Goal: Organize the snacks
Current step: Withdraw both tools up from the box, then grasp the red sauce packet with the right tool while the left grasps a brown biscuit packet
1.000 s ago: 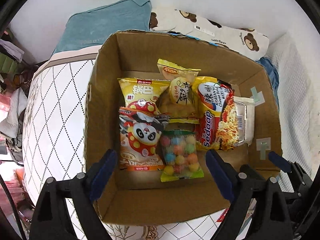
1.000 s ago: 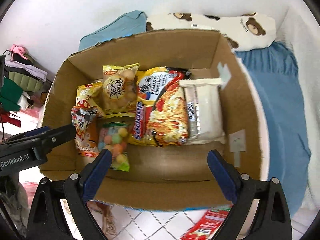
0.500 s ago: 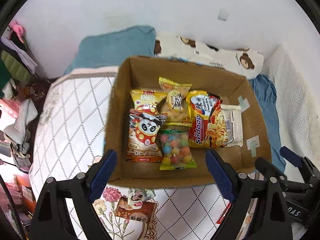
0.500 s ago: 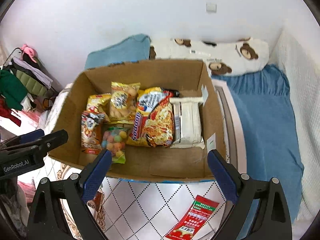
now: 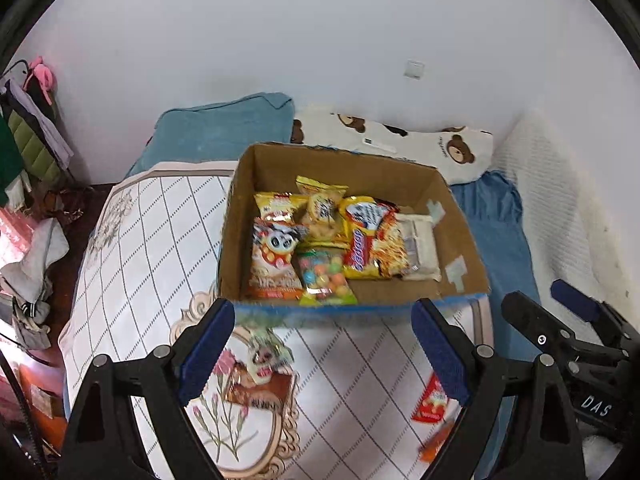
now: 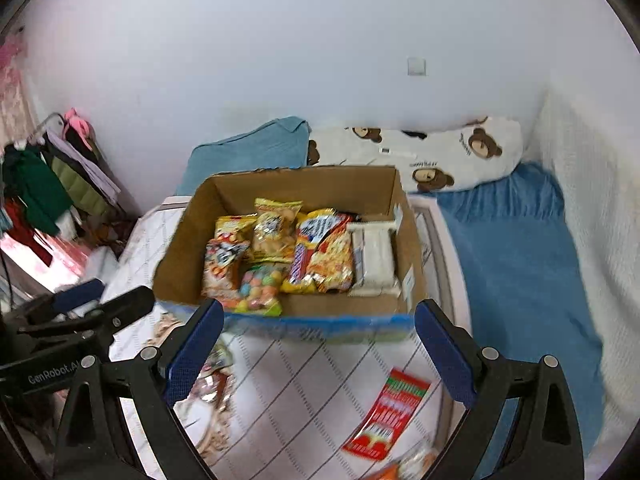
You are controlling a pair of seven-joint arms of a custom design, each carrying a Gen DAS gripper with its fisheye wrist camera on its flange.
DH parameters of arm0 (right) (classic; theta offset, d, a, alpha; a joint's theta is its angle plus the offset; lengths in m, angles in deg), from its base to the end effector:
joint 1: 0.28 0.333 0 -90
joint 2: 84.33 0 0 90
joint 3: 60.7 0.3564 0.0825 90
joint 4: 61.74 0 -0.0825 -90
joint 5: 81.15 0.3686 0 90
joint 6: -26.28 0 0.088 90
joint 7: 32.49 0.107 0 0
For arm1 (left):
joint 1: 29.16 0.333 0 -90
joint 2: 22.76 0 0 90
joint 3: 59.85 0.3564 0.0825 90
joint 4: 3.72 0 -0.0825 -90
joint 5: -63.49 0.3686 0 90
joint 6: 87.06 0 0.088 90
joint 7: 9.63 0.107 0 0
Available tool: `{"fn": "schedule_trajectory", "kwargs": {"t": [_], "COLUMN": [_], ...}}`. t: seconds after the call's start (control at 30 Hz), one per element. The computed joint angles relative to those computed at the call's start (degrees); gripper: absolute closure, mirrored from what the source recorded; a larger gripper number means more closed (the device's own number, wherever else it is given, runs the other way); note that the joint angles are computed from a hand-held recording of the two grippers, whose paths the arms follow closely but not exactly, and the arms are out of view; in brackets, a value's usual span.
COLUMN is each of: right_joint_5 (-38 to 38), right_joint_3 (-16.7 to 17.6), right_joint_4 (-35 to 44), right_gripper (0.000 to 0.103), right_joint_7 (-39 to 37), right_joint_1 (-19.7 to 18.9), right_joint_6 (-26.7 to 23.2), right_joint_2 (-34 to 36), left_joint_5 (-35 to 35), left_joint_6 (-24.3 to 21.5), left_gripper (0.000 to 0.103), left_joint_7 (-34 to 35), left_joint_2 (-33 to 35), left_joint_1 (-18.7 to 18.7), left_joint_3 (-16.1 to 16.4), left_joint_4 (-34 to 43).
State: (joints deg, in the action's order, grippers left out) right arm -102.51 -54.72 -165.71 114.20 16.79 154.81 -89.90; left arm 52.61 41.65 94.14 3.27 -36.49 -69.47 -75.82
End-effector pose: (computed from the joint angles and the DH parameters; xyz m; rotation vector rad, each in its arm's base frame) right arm 0.5131 0.2104 0.6769 -1.4075 2.1927 -0.5395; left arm 0.7114 -0.1888 0.6035 -1.5430 2.3811 -0.8147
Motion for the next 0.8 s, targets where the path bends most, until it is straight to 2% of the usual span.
{"fn": "schedule_trajectory", "kwargs": {"t": [0.13, 0.27, 0.4, 0.47, 0.53, 0.6, 0.7, 0.8], "right_joint_5": [2.7, 9.2, 14.2, 16.0, 17.9, 20.4, 20.7, 19.2], "right_joint_3": [0.3, -0.8, -2.0, -2.5, -2.9, -3.5, -3.3, -2.7], "right_joint_4": [-5.5, -14.9, -23.1, -25.9, -27.6, -29.1, -30.1, -30.0], "right_gripper": [0.005, 0.005, 0.005, 0.005, 0.005, 0.005, 0.005, 0.005], "right_joint_7": [3.5, 6.6, 7.5, 7.2, 6.9, 6.3, 7.3, 9.2], "right_joint_1": [0.2, -0.1, -0.6, -0.8, -1.0, -1.1, -1.9, -2.5], "right_joint_6": [0.6, 3.3, 5.7, 7.3, 9.0, 11.6, 13.5, 13.6], "right_joint_2": [-4.2, -8.8, -10.2, -9.7, -8.9, -7.6, -6.3, -4.9], "left_joint_5": [-0.4, 3.0, 8.4, 8.7, 6.1, 1.3, -3.3, -6.5], "left_joint_6": [1.5, 1.9, -2.2, -6.0, -15.6, -22.4, -25.1, -24.8], "left_gripper": [0.013, 0.013, 0.013, 0.013, 0.013, 0.013, 0.014, 0.014], "left_joint_7": [1.7, 0.4, -2.8, -3.0, -5.5, -9.5, -16.8, -25.1], "left_joint_2": [-3.9, -5.3, -1.9, 0.6, 6.0, 10.7, 14.7, 18.1], "left_joint_1": [0.8, 0.6, 0.0, 0.5, 1.4, 3.3, 4.8, 5.5], "left_joint_3": [0.1, 1.9, 3.9, 3.7, 3.4, 2.6, 2.2, 2.0], "left_joint_4": [-6.8, -12.4, -12.7, -10.8, -3.9, 1.8, 5.9, 8.7]}}
